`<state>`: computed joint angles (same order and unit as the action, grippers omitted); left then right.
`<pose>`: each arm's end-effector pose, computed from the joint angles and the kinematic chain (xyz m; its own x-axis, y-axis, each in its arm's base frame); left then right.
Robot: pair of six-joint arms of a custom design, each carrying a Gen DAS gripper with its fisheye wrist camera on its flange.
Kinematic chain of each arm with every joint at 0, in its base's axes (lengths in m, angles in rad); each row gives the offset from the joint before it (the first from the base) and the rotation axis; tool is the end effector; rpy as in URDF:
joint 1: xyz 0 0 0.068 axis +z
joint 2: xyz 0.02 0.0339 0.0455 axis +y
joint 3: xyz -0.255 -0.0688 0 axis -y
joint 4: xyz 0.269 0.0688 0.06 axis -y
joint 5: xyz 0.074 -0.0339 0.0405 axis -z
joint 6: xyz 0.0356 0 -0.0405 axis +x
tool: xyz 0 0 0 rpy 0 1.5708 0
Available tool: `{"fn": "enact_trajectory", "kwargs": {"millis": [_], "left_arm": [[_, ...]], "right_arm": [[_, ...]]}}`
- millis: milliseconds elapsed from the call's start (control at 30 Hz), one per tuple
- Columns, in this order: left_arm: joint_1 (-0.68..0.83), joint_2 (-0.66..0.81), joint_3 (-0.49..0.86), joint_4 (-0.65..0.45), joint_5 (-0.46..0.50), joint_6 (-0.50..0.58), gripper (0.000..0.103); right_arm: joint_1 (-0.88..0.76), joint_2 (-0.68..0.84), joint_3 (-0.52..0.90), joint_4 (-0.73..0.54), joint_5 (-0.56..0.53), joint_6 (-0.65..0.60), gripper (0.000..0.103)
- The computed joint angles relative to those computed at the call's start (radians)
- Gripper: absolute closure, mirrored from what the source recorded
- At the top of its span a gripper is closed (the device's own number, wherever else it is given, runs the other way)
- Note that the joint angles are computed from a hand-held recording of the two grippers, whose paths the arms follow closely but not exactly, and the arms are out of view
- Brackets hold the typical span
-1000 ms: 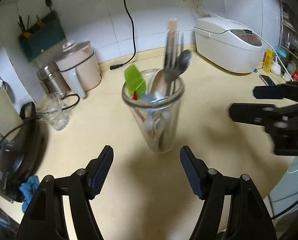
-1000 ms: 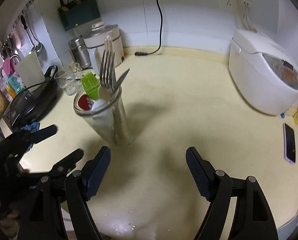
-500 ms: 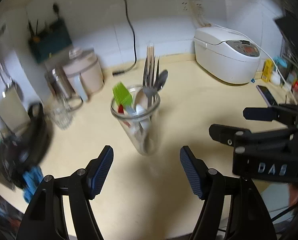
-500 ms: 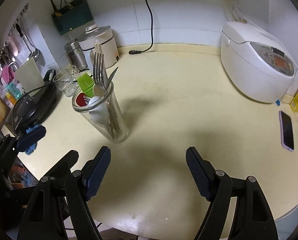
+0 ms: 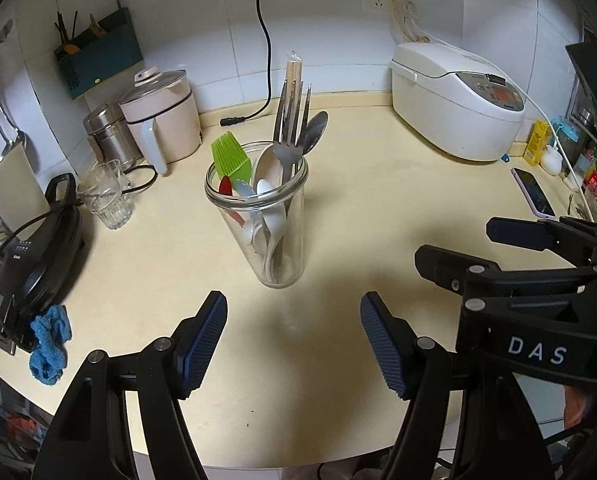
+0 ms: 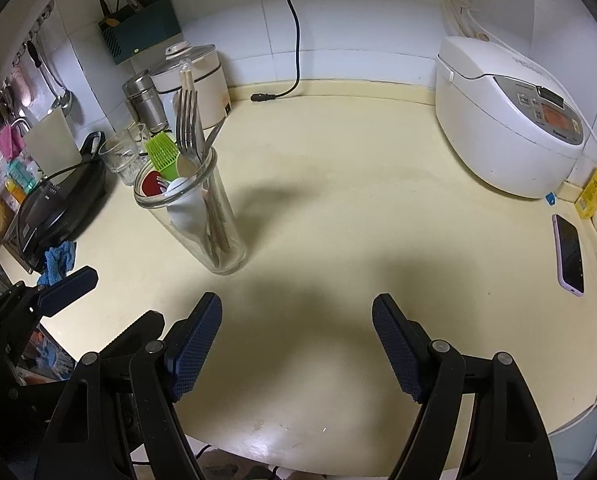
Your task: Organize utensils
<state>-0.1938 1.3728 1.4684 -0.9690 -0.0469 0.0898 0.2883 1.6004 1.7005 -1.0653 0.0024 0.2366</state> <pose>0.2969 -0.0566 0.3649 -0.7345 0.2355 -0.6364 0.2296 0.9688 0.0934 0.3371 0.0999 0.3649 -0.8326 -0.0024 -0.5539 -0.0904 0.9872 0.1315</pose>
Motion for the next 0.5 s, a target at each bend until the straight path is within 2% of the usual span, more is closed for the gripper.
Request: {"fn": "enact_trajectory", "kwargs": {"millis": [500], "left_arm": [[0.024, 0.010, -0.003, 0.001, 0.015, 0.019, 0.030]], "right_arm": [[0.011, 0.012, -0.001, -0.008, -0.008, 0.008, 0.025]]}}
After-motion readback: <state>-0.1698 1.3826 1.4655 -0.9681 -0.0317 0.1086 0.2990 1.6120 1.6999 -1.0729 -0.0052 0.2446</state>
